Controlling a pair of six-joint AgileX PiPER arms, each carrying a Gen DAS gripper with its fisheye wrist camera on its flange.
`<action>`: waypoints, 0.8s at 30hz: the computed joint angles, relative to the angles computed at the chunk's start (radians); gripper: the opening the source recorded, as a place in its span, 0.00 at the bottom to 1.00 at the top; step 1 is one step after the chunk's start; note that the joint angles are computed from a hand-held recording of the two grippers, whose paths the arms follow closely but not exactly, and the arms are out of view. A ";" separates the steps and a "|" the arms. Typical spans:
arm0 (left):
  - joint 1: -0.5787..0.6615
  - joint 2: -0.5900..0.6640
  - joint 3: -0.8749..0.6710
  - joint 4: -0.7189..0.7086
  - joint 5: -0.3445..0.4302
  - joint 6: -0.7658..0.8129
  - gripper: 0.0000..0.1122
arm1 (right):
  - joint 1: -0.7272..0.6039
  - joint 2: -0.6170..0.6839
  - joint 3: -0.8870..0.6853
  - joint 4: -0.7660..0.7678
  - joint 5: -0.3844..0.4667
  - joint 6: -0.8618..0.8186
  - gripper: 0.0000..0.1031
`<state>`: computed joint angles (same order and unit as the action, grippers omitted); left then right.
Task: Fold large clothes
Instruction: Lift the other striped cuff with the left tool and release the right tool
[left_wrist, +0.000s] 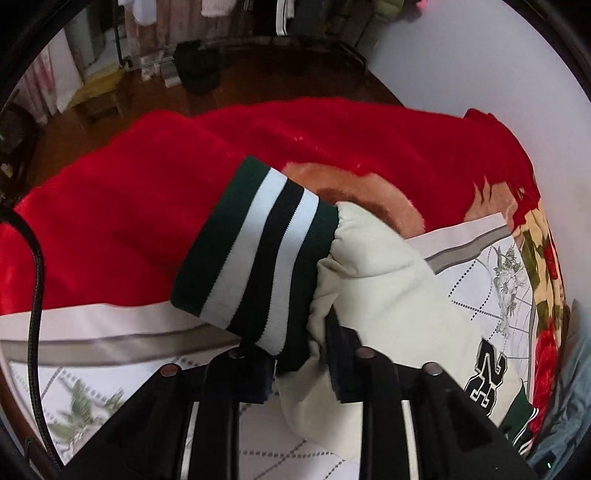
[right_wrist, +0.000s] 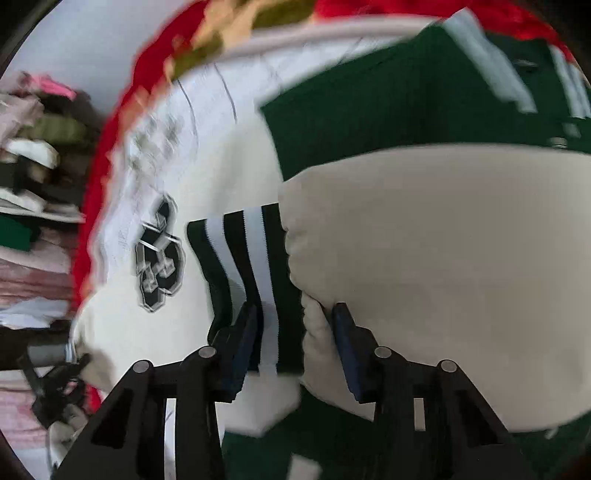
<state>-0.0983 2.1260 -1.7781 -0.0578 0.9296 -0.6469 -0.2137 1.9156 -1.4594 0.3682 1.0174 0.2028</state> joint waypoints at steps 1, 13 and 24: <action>0.007 -0.006 0.011 -0.020 -0.004 0.009 0.22 | 0.013 0.020 -0.024 -0.013 0.000 0.017 0.45; -0.024 0.019 0.040 -0.038 -0.074 -0.021 0.62 | -0.129 -0.296 0.207 -0.036 0.094 -0.075 0.50; -0.156 0.025 -0.252 0.296 0.077 -0.063 0.09 | 0.065 -0.333 0.214 -0.477 0.161 0.329 0.55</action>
<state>-0.2541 2.1505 -2.0299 0.2380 1.0066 -0.7101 -0.1486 1.5828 -1.2453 -0.1084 1.1788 0.5322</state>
